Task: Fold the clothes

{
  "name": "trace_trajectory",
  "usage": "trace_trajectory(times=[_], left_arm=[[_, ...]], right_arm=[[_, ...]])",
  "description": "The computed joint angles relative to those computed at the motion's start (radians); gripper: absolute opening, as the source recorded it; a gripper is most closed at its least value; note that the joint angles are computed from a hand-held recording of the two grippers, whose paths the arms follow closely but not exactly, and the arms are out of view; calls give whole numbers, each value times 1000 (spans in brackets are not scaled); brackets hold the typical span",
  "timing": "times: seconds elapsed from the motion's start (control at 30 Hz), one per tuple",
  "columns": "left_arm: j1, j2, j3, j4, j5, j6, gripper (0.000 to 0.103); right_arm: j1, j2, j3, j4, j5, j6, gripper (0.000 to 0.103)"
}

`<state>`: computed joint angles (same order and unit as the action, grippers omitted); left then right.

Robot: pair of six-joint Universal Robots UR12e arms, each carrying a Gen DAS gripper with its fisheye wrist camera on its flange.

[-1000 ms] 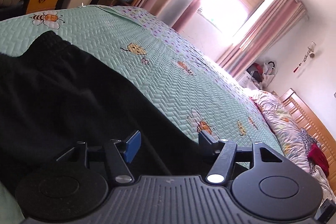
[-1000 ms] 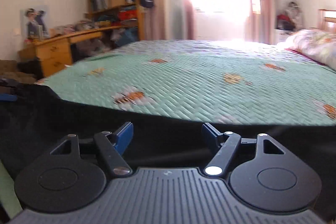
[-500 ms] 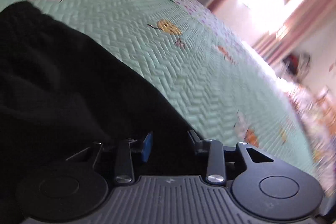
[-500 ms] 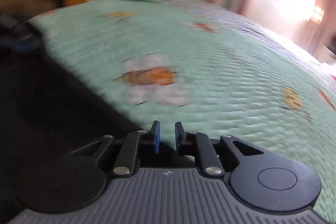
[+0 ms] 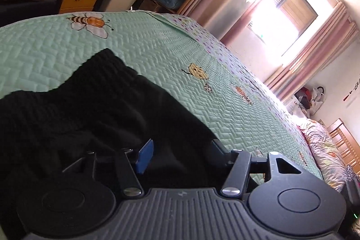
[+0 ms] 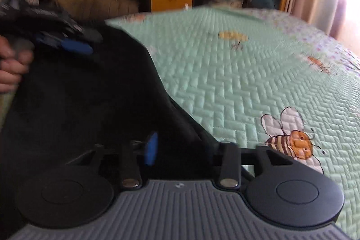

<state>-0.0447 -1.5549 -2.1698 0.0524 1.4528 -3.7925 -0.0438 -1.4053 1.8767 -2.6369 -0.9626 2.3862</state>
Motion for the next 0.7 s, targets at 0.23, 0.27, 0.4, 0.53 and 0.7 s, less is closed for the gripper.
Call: trace_trajectory(times=[0.23, 0.27, 0.4, 0.53, 0.7], left_arm=[[8, 6, -31, 74, -39, 71, 58], [15, 14, -42, 100, -58, 65, 61], [41, 39, -88, 248, -104, 19, 70], [42, 65, -102, 219, -4, 8, 77], [85, 72, -121, 137, 29, 2, 47]], right_arm=[[13, 20, -44, 10, -35, 170, 33], [0, 1, -21, -22, 6, 183, 37], [-56, -17, 57, -242, 228, 296, 78], [-13, 9, 16, -181, 204, 288, 79], [43, 7, -1, -102, -69, 298, 51]])
